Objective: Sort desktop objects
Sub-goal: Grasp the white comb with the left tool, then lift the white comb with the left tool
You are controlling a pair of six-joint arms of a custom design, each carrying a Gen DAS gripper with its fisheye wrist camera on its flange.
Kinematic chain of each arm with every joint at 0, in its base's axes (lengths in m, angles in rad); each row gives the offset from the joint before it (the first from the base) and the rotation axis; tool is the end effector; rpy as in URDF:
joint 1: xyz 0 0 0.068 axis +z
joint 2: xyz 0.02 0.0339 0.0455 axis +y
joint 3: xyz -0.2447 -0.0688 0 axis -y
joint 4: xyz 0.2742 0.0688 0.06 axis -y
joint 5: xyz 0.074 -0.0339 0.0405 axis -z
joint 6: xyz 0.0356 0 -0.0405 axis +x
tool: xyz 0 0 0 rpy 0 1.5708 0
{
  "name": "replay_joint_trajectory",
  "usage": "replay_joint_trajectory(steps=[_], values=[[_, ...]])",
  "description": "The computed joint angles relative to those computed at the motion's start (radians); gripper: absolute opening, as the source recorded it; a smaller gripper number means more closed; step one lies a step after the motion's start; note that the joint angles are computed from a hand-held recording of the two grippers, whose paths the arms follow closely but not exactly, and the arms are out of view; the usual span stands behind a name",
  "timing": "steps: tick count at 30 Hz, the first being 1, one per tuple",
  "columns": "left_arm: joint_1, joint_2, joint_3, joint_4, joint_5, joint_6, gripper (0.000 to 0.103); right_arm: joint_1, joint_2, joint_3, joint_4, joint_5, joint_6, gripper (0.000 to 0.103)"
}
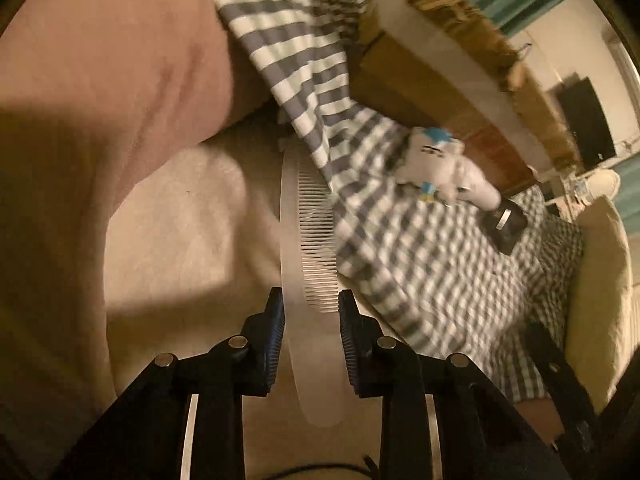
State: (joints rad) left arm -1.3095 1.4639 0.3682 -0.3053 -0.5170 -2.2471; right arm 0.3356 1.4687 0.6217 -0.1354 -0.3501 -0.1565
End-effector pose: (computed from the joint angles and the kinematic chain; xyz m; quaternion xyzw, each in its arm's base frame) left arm 0.0662 -0.1794 0.0370 -0.4546 0.8496 -0.1327 0.2324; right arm 0.2615 0.1042 0.1018 -0.2785 0.9017 0.1915 0.2695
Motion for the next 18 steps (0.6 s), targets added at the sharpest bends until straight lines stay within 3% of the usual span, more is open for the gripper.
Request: replay_joint_trajectory(steps=[1,6,10,12,18], values=[[-0.016,-0.022,0.001,-0.022,-0.003,-0.016,0.027,0.003,0.001,0.001,0.0,0.002,-0.001,0.062],[-0.001,0.029,0.05,0.075,0.038,0.037,0.027,0.013,0.025,0.021,-0.008,0.014,-0.01,0.062],[0.049,0.113,0.081,0.219,0.118,0.116,0.026,0.005,0.047,0.043,-0.016,0.023,-0.021,0.062],[0.033,0.099,0.081,0.204,0.114,0.106,0.026,-0.002,0.059,0.058,-0.02,0.024,-0.021,0.062],[0.069,0.102,0.202,0.106,0.063,0.315,0.026,-0.04,0.027,0.09,-0.05,-0.025,-0.027,0.062]])
